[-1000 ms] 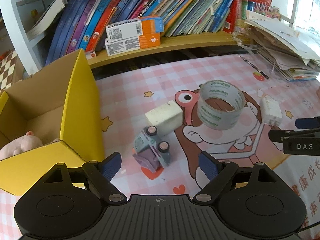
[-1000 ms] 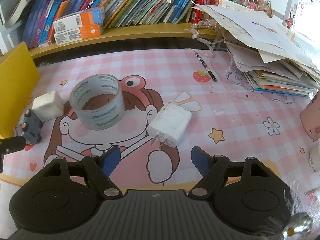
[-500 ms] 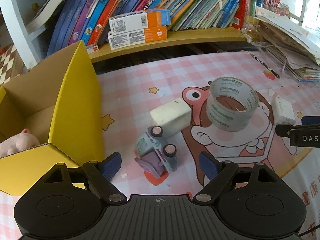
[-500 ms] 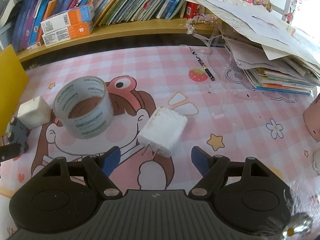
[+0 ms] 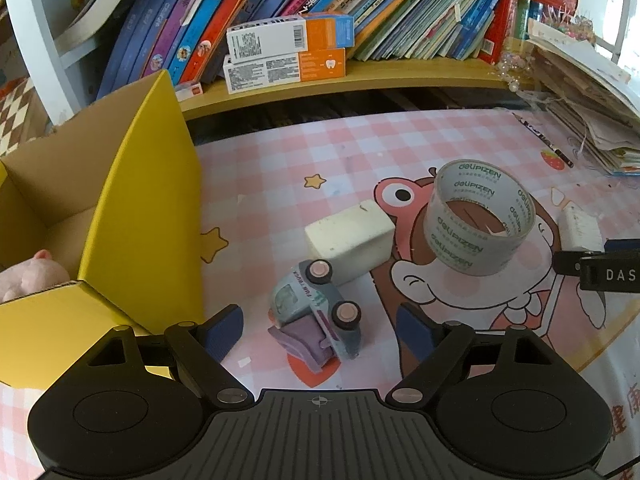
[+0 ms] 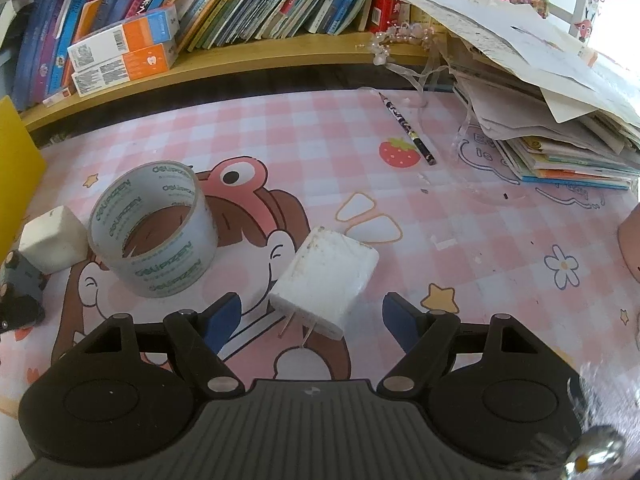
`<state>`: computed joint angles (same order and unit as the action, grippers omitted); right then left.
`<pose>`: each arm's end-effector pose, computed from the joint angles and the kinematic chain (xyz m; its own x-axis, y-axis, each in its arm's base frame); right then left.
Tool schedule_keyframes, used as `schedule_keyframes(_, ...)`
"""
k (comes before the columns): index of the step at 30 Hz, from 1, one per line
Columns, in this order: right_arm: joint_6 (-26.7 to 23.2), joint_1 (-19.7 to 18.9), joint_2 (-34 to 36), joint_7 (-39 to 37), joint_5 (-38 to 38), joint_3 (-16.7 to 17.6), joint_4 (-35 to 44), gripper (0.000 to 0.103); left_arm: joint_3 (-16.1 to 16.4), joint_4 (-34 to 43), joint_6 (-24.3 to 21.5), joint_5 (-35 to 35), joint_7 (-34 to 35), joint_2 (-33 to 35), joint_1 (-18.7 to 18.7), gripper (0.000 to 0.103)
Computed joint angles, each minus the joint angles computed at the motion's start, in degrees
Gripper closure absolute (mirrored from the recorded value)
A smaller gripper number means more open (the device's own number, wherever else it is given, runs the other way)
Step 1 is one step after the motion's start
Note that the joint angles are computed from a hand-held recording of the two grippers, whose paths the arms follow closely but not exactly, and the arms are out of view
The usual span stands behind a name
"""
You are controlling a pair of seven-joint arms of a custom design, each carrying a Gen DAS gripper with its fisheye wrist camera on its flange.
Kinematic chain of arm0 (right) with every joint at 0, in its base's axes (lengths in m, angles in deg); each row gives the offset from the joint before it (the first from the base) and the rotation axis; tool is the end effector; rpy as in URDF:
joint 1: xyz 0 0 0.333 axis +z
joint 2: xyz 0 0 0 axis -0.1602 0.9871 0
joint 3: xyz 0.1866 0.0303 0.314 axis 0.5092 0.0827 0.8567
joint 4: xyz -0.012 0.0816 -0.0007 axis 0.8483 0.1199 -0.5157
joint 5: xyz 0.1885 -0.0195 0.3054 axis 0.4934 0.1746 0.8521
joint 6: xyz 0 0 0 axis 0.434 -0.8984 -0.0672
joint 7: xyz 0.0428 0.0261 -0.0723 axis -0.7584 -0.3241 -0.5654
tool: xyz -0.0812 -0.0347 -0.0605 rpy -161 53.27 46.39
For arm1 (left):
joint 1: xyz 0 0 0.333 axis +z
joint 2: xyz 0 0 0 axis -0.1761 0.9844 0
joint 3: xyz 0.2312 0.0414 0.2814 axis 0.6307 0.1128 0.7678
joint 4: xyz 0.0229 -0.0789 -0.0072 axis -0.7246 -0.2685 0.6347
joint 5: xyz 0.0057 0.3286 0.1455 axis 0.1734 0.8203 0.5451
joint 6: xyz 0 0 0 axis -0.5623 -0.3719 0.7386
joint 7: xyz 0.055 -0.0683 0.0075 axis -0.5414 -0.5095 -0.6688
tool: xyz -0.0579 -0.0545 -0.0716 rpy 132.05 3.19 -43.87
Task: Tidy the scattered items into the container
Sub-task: 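Close the left gripper on the toy truck while the right gripper closes on the charger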
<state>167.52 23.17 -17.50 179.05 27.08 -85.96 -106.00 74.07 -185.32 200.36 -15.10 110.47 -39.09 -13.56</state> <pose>0.5009 0.3591 0.4624 -0.1958 -0.9804 -0.0235 -0.7875 0.1715 -0.5920 0.5197 -0.1021 0.4804 -0.2978 -0.9522 -0.0676 -0.7502 0.2773 -0.6003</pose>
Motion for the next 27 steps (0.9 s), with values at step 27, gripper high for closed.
schedule_keyframes(27,0.4,0.2,1.7,-0.9,-1.0,-1.3,1.5,0.05,-0.6,0.2,0.5,-0.9,-2.6,1.5,0.9,0.053)
